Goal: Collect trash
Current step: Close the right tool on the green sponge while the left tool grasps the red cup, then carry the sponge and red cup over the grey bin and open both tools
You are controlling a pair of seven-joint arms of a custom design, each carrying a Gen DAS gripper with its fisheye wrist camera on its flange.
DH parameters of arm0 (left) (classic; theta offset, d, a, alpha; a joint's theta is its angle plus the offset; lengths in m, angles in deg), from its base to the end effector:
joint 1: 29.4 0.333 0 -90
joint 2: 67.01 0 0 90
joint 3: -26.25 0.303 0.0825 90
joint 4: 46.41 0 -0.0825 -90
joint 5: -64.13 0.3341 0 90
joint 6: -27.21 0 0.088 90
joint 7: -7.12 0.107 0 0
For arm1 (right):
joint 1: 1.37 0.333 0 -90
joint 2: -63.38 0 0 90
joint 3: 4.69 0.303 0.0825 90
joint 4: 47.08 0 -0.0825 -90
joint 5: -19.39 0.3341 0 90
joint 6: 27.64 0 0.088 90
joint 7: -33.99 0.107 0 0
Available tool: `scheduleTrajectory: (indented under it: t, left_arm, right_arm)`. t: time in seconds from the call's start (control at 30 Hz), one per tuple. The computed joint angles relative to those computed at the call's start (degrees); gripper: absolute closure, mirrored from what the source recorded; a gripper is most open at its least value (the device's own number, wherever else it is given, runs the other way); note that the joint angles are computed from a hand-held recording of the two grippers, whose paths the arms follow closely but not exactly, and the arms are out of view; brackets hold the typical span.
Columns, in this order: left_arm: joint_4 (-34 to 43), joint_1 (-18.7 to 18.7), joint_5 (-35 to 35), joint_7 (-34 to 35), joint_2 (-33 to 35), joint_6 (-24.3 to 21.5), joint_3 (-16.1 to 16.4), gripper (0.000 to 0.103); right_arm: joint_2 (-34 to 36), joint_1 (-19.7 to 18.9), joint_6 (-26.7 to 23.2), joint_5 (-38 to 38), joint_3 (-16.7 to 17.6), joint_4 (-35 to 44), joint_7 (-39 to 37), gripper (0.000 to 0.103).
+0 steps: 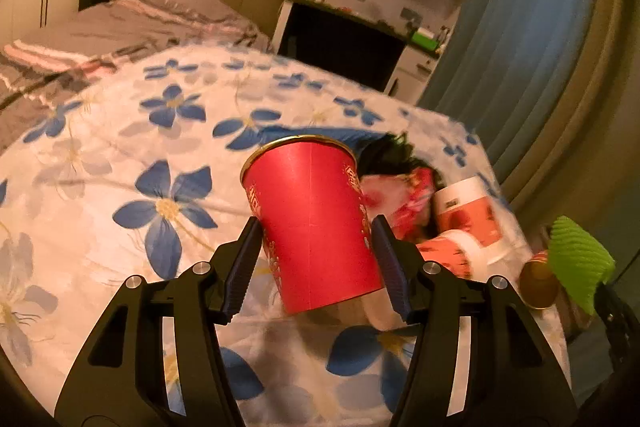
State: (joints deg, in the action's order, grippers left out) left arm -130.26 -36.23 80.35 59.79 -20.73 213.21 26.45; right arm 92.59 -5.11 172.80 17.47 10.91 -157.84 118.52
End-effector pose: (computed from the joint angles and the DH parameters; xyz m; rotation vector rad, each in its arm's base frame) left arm 0.7119 -0.1113 0.3403 -1.9108 1.5052 -1.1160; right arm 0.6246 0.1063 0.3883 -1.6923 1.3427 -0.7729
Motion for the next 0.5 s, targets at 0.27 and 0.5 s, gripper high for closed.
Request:
scheduleTrajectory:
  t: [0.27,0.5]
  left_arm:
    - [-8.7,-6.9,-2.0,1.7,-6.1,9.9,6.8,0.047]
    - [-9.5,-7.0,-2.9,7.6,-7.5,12.3,3.3,0.047]
  right_arm:
    - [-2.1,-0.5,3.6,-1.2,-0.5,-2.7,2.3,0.089]
    - [-4.3,-1.1,6.5,-3.7,-2.1,-5.4,6.2,0.089]
